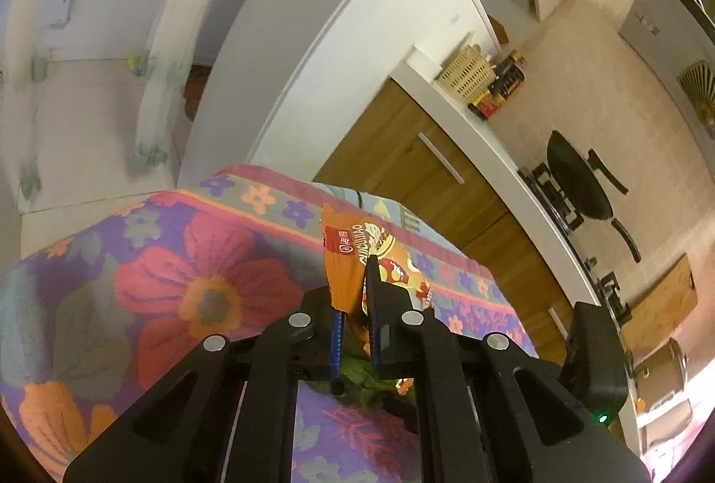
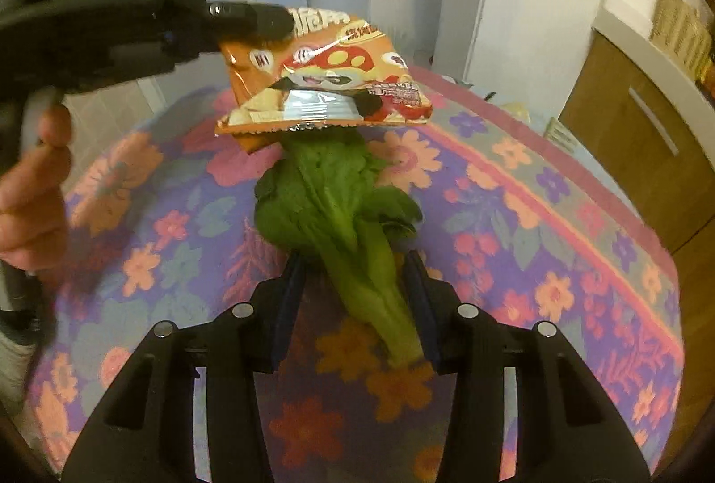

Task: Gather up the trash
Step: 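Grasp the snack bag with the left tool while the right tool grasps the green vegetable, then carry snack bag and vegetable over the blue basket and release both into it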

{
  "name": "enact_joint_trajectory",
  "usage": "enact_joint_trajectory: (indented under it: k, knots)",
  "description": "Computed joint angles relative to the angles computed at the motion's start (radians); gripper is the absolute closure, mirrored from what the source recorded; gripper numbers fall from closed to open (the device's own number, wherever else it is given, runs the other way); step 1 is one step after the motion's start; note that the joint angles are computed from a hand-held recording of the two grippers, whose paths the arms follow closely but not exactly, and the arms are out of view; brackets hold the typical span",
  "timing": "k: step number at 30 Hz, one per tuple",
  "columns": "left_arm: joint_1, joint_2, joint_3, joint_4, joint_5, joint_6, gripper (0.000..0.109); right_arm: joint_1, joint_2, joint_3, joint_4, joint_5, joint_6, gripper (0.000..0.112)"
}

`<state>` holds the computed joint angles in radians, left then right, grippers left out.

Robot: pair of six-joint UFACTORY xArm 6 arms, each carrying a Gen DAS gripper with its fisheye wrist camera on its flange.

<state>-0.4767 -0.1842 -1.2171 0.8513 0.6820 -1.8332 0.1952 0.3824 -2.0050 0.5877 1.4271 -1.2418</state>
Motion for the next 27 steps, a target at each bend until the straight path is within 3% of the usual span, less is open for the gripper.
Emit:
enact_joint_trajectory:
  k: [2,4,7,12,18,23,27]
  knots:
    - [0.002,-0.003,0.004,-0.002,-0.003,-0.004,0.102,0.007,-0.01,0.017,-0.007,-0.016,0.001,0.07]
    - [0.0,-0.003,0.003,-0.003,-0.003,-0.002,0.102,0.002,-0.022,0.033,-0.001,-0.022,-0.002,0.085]
    - [-0.014,0.0,-0.005,-0.003,0.007,0.001,0.102,-0.02,-0.015,0.013,0.016,0.008,0.016,0.094]
    - [-0.043,0.012,-0.017,-0.013,-0.015,0.001,0.102,-0.084,-0.002,-0.021,0.025,0.028,0.046,0.096]
    - [-0.089,0.092,-0.105,-0.037,-0.05,0.033,0.102,-0.233,0.012,-0.084,0.065,0.064,0.046,0.096]
    - [-0.145,0.221,-0.262,-0.081,-0.053,0.112,0.102,-0.365,0.04,-0.161,0.127,0.11,0.056,0.096]
    - [-0.187,0.356,-0.431,-0.143,-0.04,0.216,0.102,-0.458,0.012,-0.128,0.166,0.076,0.027,0.096]
